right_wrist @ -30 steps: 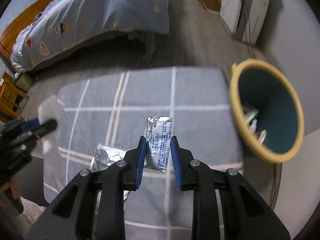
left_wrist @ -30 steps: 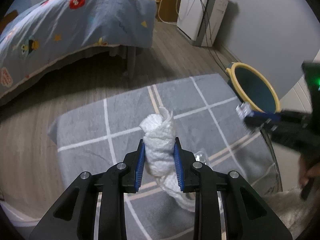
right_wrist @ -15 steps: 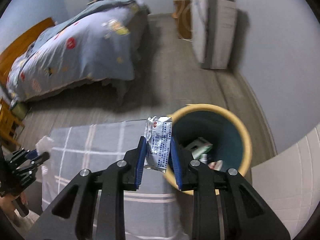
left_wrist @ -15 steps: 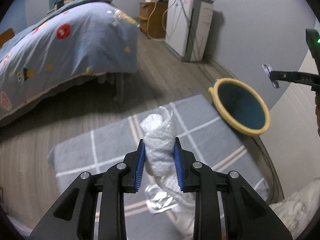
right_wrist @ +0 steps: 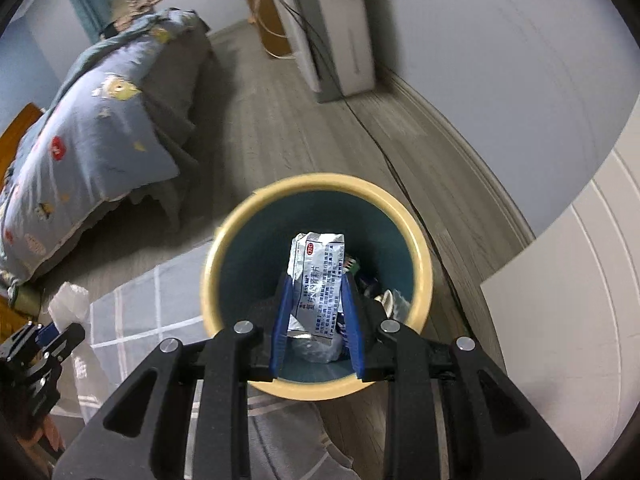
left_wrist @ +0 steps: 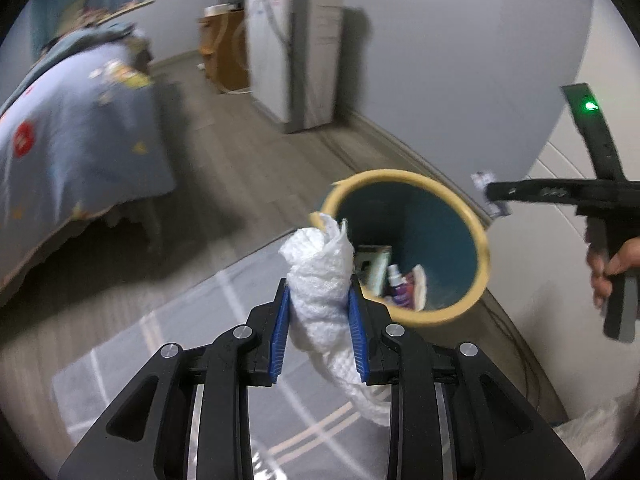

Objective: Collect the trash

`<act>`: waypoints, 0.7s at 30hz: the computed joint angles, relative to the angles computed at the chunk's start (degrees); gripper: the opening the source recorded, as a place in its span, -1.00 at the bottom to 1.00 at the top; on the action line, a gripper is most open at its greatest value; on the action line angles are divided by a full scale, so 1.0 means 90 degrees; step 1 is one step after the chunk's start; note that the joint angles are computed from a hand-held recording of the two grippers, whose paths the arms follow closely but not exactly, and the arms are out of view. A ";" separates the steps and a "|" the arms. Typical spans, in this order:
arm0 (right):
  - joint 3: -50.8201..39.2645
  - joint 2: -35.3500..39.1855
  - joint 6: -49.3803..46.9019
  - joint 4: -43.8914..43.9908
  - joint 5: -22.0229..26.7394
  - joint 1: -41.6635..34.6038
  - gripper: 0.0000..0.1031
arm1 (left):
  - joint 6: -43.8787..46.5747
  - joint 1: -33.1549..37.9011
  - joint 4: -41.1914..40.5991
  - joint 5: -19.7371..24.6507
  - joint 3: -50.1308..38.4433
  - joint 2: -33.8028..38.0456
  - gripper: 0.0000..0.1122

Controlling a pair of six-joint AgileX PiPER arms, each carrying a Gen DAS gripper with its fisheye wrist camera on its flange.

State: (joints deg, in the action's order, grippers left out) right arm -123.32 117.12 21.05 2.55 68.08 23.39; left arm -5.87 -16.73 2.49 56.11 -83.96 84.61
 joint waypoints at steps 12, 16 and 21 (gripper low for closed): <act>0.0551 0.0219 0.0170 0.0390 -0.0182 -0.0427 -0.52 | -0.0407 -0.0770 0.0074 -0.0176 -0.1280 0.1831 -0.49; 0.0206 0.0459 0.0181 0.0328 -0.0031 -0.0340 -0.52 | -0.0600 -0.0851 0.0180 -0.0288 -0.1497 0.2247 -0.47; -0.0011 0.0624 0.0277 0.0300 0.0043 -0.0311 -0.51 | -0.0793 -0.0862 0.0546 -0.0410 -0.1809 0.2608 -0.38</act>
